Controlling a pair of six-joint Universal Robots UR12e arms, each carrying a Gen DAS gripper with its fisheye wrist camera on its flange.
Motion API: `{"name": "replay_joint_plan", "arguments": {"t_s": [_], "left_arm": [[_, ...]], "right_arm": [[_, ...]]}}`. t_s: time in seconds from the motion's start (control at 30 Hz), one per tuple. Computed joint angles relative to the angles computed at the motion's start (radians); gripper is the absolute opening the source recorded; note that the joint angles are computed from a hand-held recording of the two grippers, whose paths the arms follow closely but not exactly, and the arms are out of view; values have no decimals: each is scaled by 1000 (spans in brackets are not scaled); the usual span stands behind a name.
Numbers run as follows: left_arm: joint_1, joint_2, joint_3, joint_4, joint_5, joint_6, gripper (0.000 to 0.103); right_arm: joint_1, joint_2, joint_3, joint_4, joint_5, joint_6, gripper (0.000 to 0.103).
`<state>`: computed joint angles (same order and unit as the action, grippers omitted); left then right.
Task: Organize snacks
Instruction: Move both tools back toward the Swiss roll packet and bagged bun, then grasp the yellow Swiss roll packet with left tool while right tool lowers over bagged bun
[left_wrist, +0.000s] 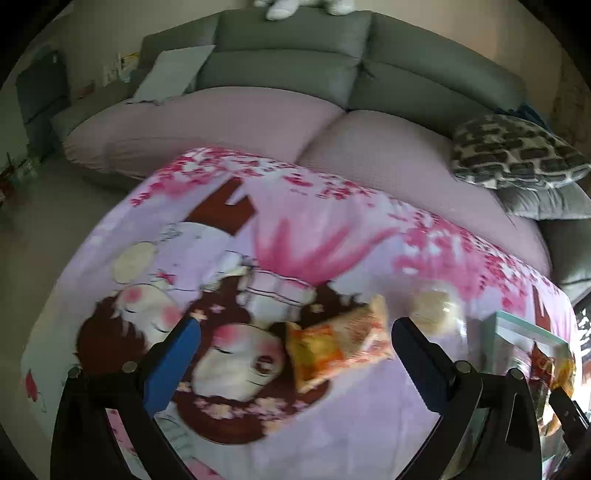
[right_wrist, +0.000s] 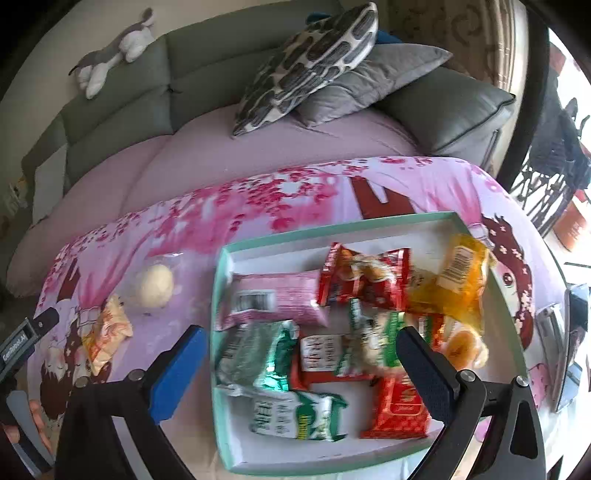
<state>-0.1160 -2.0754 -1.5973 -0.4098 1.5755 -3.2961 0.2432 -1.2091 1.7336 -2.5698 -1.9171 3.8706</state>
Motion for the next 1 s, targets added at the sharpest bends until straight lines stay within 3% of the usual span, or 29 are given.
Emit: {"name": "replay_joint_plan", "arguments": {"t_s": [0.2,0.37,0.67,0.77,1.0], "left_arm": [[39,5,-12,-15,18,-43,103],[53,4,-15,-35,96,-60,103],[70,6,-22,-47,59,-46,103],[72,5,-22,-40,30,-32,103],[81,-10,-11,-49,-31,-56,103]], "right_arm": [[29,43,-51,-11,59,-80,103],[57,82,-93,-27,103,-145,103],[69,122,-119,-61,174,-167,103],[69,124,-112,-100,166,-140,103],[82,149,-142,-90,167,-201,103]]}}
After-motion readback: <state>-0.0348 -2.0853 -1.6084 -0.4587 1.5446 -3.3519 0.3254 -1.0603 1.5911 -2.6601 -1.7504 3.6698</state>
